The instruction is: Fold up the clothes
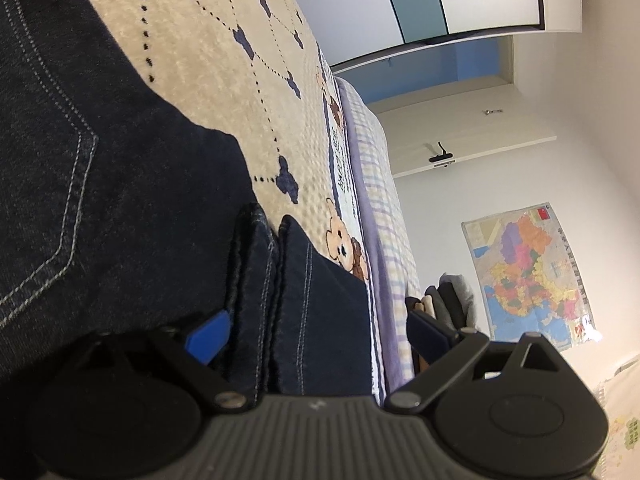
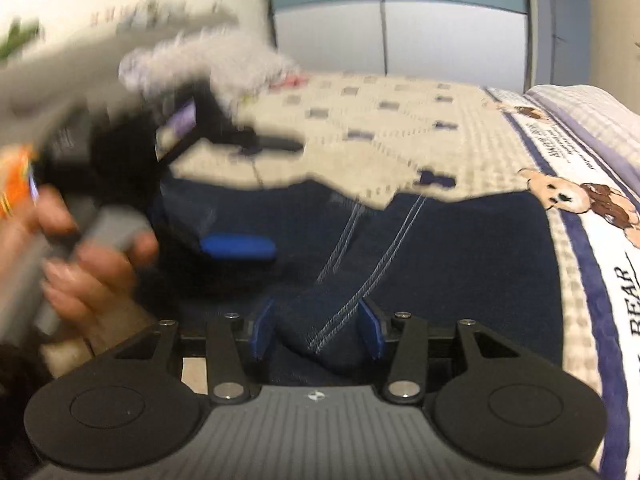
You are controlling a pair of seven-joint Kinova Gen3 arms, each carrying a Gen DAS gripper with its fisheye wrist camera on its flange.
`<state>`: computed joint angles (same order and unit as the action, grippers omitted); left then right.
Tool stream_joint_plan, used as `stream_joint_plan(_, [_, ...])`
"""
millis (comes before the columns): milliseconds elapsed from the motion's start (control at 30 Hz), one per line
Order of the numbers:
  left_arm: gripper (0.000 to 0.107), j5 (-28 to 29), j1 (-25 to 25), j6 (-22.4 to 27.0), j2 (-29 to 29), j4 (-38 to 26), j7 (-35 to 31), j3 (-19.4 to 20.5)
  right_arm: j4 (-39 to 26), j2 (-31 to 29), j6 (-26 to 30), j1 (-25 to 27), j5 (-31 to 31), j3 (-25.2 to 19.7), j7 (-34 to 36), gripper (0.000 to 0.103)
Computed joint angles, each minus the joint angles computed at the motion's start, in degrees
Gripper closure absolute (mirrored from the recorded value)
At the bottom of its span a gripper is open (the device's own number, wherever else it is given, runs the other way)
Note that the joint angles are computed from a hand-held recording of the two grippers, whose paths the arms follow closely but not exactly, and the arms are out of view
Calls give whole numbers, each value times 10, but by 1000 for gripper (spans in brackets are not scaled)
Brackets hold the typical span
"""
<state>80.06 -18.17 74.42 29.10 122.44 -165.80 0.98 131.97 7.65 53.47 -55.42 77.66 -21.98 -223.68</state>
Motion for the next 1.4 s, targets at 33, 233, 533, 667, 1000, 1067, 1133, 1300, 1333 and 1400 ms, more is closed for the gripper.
stream_joint_plan(33, [11, -2, -1, 0, -1, 1, 0, -1, -4, 6, -8, 4, -1, 2, 14, 52])
stream_joint_plan(233, [12, -3, -5, 3, 3, -1, 7, -2, -20, 35, 37, -28, -14, -2, 43, 51])
stream_joint_plan(533, [12, -4, -2, -4, -1, 0, 5, -2, -37, 78, 90, -55, -24, 16, 102, 59])
stream_joint_plan(667, [13, -8, -5, -2, 1, -3, 13, -2, -39, 87, 109, -63, -13, 20, 73, 86])
stream_joint_plan(1000, [13, -8, -6, -6, 2, -4, 30, -1, 22, 44, 174, -96, 75, -17, -105, 88])
stream_joint_plan(1067, [13, -8, -5, -9, 0, -3, 28, -1, 31, 34, 160, -89, 92, -25, -120, 88])
stream_joint_plan(1133, [13, -8, -5, -10, -2, -1, 26, -2, 35, 36, 133, -79, 98, -30, -121, 88])
stream_joint_plan(1300, [17, -18, 0, -20, -10, -3, 27, -3, 53, 45, 69, -57, 118, -31, -176, 87])
stream_joint_plan(1333, [18, -21, 3, -26, -14, -4, 28, -3, 59, 47, 71, -57, 126, -32, -199, 87])
stream_joint_plan(1400, [24, -37, 11, -40, -26, -10, 31, -3, 65, 46, 74, -54, 138, -34, -228, 87])
